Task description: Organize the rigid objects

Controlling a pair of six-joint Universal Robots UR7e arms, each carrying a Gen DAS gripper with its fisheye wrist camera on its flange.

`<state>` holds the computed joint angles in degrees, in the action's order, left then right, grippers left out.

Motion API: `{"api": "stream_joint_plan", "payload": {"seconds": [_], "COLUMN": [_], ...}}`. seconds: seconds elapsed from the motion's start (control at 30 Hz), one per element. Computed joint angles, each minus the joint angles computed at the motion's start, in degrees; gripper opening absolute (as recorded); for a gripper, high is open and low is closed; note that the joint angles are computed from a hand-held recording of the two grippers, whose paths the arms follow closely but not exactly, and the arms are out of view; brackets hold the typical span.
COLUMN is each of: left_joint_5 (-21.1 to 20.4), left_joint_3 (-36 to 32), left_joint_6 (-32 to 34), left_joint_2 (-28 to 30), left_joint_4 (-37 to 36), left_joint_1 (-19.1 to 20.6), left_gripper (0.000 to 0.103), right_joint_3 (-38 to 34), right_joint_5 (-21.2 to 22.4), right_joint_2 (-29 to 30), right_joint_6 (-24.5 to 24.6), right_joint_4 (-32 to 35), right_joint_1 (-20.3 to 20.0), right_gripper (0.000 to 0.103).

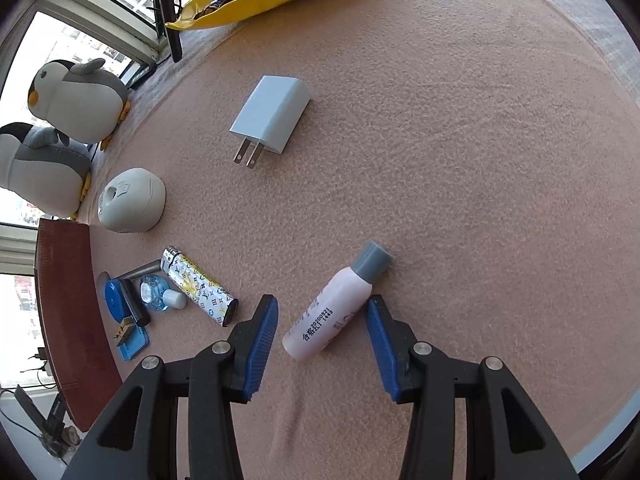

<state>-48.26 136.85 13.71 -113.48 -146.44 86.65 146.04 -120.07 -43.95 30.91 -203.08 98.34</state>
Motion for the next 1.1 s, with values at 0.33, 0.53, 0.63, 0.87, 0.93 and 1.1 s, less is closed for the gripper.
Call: {"api": "stream_joint_plan", "payload": {"seconds": [0.33, 0.53, 0.63, 0.87, 0.93, 1.1], "left_joint_5": [-0.3, -0.1, -0.4, -0.5, -0.6, -0.6], "left_joint_3": [0.2, 0.3, 0.1, 0.2, 0.2, 0.3], "left_joint_6": [0.2, 0.1, 0.1, 0.4, 0.5, 0.3], "left_joint_2": [0.1, 0.4, 0.7, 0.8, 0.8, 0.8], "left_joint_4": [-0.6, -0.9, -0.7, -1.1, -1.1, -1.5], "left_joint_1": [0.2, 0.3, 0.7, 0.9, 1.0, 0.9], "left_gripper": [0.005, 0.005, 0.005, 0.005, 0.005, 0.005], "right_joint_3": [-4.5, -7.5, -7.7, -12.8, -15.5, -24.6], "right_joint_5": [-7.2, -15.4, -15.3, -12.8, -11.2, -6.3], "right_joint_2": [0.2, 3.2, 4.1, 4.2, 5.3, 9.7], "right_joint_6": [-1.3, -5.8, -6.7, -9.3, -11.1, -17.0], "right_joint_4": [11.5, 16.8, 14.1, 14.5, 14.4, 15.7], "right_joint_1": [4.1, 8.4, 9.8, 19.7, 23.1, 30.7], "right_gripper": [0.032, 0.018, 0.018, 0.018, 0.018, 0.018]}}
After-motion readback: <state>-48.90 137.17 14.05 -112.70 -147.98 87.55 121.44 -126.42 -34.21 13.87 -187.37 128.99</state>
